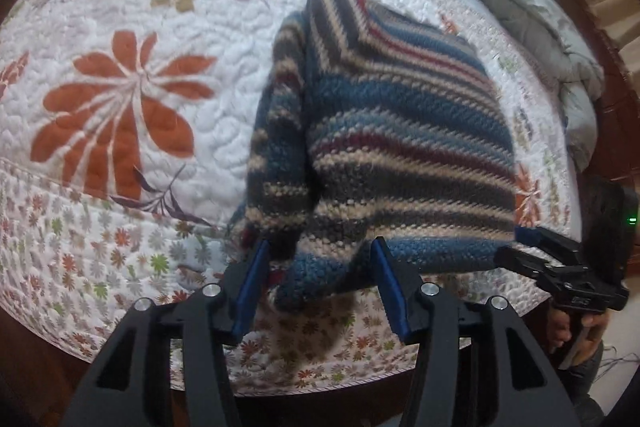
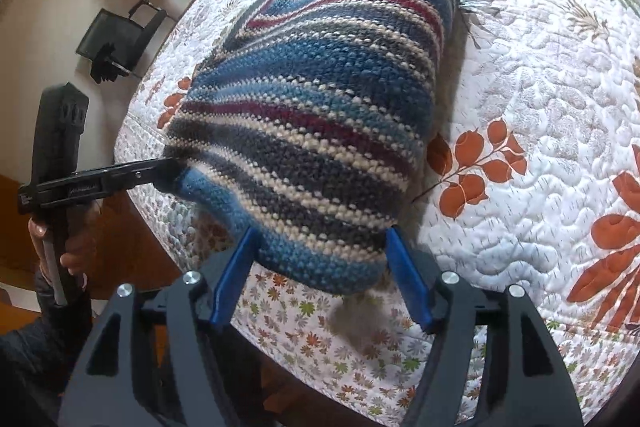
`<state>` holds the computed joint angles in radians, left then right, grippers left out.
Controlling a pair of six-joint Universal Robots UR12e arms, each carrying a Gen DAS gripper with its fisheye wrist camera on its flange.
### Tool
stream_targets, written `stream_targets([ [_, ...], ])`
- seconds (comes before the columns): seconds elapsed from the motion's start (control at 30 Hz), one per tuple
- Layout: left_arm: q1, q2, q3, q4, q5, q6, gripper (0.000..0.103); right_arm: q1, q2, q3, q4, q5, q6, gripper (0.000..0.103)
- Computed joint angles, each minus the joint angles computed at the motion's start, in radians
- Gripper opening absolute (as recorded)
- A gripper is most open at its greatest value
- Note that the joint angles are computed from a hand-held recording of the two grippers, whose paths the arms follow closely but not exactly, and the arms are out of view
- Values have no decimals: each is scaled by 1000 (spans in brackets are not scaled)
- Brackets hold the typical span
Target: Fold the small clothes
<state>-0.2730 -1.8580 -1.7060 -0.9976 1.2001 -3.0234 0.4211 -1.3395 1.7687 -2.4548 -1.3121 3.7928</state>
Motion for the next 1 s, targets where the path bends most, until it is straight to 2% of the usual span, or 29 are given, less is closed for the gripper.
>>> stream_targets([
  [0.1,-8,-10,1,2,19,-4,51,1,5,-4,0,5,-2,71],
  [0.2,-27,-15,-4,39,62,-9,22,1,11,-9,9,6,-9,72],
  [0.23,-33,-15,-5,47,72,-7,20,1,14,-11,11,10,-9,72],
  [0.33,-51,-7,-21,102,123,2,18,1,22,-16,19,11,-15,73],
  [0.43,-57,0,-32,137,141,6,17,1,32,-24,26,9,-18,76],
  [0.73,-29,35,-68,189,115,44,17,-16,17,1,8,45,14,76],
  [1.0,-27,37,-72,205,104,51,17,-25,21,10,12,59,40,77],
])
